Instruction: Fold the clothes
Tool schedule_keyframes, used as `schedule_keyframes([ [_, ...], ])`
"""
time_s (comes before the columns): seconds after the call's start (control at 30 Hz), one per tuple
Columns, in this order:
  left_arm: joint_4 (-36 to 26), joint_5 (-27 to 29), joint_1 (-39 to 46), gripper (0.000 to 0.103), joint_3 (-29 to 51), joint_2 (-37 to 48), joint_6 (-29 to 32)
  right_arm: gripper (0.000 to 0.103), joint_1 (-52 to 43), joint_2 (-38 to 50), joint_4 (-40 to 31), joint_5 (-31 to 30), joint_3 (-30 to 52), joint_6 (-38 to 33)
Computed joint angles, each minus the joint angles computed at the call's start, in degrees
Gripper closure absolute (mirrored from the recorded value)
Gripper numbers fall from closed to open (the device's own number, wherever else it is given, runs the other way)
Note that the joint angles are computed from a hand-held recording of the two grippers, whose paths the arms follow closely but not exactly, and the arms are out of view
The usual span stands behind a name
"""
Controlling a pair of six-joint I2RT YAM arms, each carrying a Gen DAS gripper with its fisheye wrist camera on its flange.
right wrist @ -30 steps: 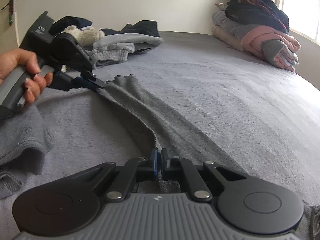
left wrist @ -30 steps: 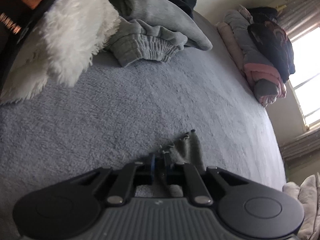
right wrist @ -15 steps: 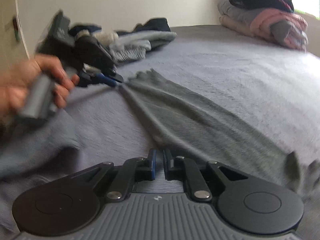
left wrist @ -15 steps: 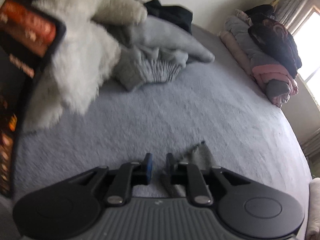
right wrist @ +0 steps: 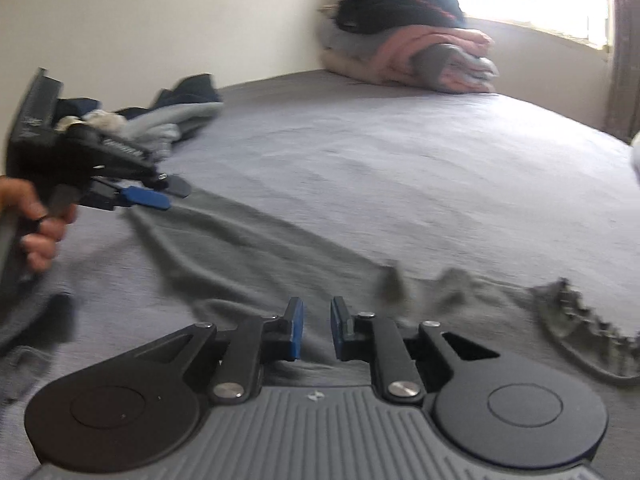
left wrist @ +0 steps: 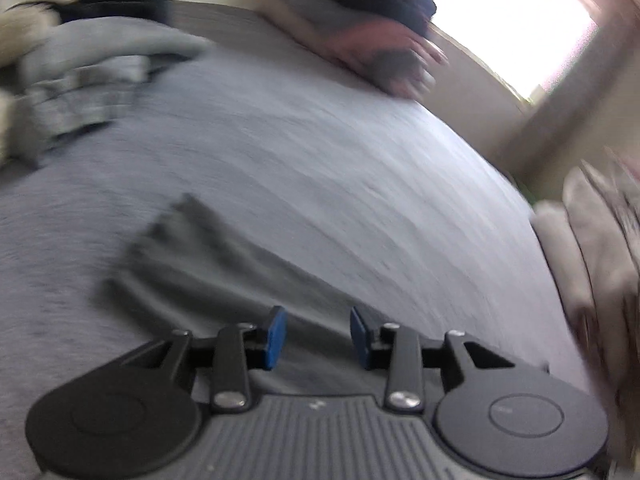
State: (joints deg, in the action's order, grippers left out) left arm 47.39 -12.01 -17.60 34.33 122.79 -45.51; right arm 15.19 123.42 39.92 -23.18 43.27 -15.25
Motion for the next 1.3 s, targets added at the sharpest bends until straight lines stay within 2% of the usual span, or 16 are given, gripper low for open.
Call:
schedule_keyframes([
  [0.2,-11.71,-3.17,-1.17,0.067,5.66,1.23,4.38,0.086,0.67,7.42,-2.51,5.04,7.70,-1.37],
  [0.27,-12.27,-3.24,-0.81,0.067,6.03,1.39,5.00,0.085,1.36,9.70,-2.44,5.42,10.47,-1.24],
  [0.47,-8.93,-2.27,-0.34,0.067,4.13,1.95,3.12,0.085,4.57,13.65,-9.61,7.33,21.53,-0.21],
  [0.63,-7.49,-3.89,0.20,0.067,3.15,1.43,0.55,0.085,7.08,16.11,-14.45,9.63,29.18,1.14],
  [0.73,-6.11,-6.85,1.38,0.066,1.31,0.37,-0.82,0.085,7.64,14.77,-15.01,9.88,29.08,3.51],
  [0.83,-5.16,-8.04,3.68,0.066,-0.28,-0.25,-3.20,0.084,7.54,11.71,-13.75,5.60,25.58,5.03],
  [0.97,-5.58,-7.96,5.68,0.069,-0.89,0.47,-7.72,0.082,10.19,9.70,-16.81,3.01,23.94,1.63],
  [1.07,-5.92,-8.97,5.43,0.069,-1.02,0.23,-9.28,0.082,13.89,11.32,-19.45,4.12,25.82,-1.26],
  [1.13,-5.20,-8.92,5.52,0.068,-1.76,-0.26,-10.69,0.082,16.65,13.02,-16.96,7.69,26.53,-2.19],
  [1.2,-3.96,-8.04,6.42,0.068,-2.67,-0.81,-11.32,0.081,18.39,14.35,-17.19,9.36,28.94,-1.70],
  [1.3,-2.21,-6.74,8.04,0.067,-4.11,-1.62,-11.88,0.081,19.59,16.16,-20.81,8.75,34.25,-0.03],
])
